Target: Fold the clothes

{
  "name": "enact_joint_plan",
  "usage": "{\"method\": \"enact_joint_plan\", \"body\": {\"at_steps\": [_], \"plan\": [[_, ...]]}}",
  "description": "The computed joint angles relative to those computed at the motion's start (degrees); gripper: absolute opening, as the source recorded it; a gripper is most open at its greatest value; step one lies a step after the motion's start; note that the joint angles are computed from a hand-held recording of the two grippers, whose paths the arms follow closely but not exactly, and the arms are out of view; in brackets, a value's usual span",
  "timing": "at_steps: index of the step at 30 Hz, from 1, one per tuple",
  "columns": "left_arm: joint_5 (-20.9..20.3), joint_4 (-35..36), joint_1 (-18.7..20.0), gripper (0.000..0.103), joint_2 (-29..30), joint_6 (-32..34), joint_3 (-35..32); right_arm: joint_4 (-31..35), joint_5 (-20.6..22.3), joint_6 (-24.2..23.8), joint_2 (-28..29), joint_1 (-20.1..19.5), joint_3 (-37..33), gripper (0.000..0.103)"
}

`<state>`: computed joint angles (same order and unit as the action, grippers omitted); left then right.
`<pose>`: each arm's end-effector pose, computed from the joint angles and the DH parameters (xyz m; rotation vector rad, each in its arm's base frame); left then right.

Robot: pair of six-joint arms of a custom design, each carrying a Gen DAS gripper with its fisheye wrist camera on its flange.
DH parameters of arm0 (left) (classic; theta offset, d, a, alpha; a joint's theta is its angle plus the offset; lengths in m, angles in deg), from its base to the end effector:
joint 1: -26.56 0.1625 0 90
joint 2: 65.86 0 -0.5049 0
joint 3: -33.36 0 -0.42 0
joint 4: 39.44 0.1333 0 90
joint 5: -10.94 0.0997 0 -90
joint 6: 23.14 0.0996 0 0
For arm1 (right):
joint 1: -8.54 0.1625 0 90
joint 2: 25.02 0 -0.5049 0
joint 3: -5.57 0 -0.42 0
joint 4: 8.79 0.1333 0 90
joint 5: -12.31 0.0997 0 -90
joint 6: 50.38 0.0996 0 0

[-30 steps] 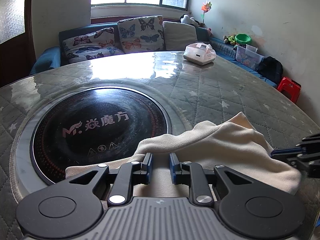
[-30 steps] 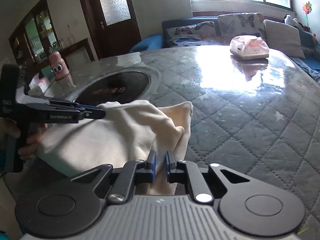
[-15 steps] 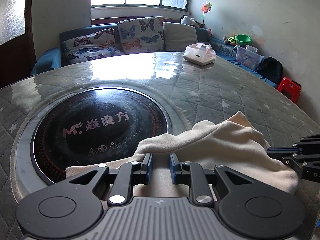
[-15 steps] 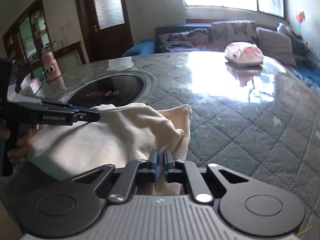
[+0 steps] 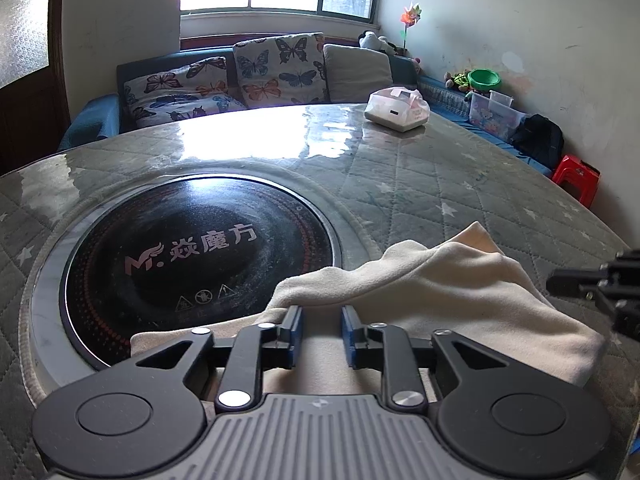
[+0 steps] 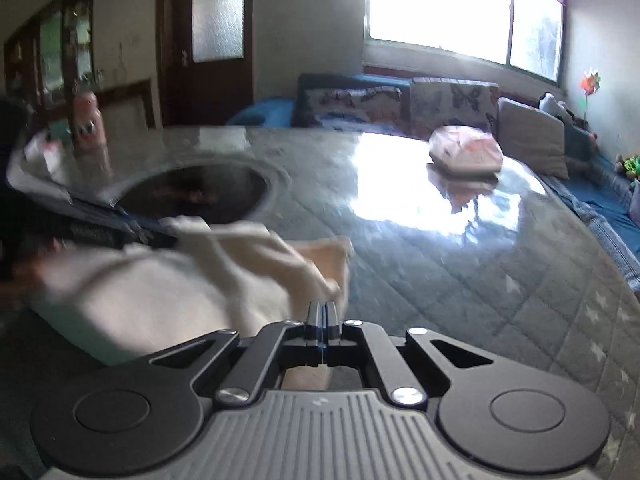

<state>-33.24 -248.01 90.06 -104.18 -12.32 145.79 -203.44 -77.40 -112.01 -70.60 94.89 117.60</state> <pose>-0.0983 -0.6560 0.0919 0.3521 2.2588 -1.0420 0.0914 -0.6683 0.1215 1.3001 -2.3416 0.7846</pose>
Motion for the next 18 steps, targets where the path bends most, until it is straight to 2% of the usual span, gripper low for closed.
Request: {"method": "enact_joint_plan", "body": {"at_steps": [2,4,8,13,18], "plan": [[0.1,-1.0,-0.4,0.043,-0.1,0.3,0.5,1.3,1.9,-0.8,-0.5,0.3,0.3,0.004],[0.9,-2.6,-1.2,0.043,-0.1,0.7,1.4,4.5,2.5,-1.0,-0.4,0.6,-0.4,0.004],[2.1,-6.0,-3.0,0.043,-1.5,-1.0,5.5,5.8,-0.6,-2.0,1.5,1.0,-2.2,0.004],[4.1,-10.8,-5.5,0.041,-3.6,-4.7,12.2,6.8,-0.6,-2.7,1.0,1.5,-2.1,0.005],[5.3,-13.0,-6.5,0.041,-4.7,-8.7,16.6,8.5,-0.1,-5.1,1.3,2.5,-2.3,0.012]]}}
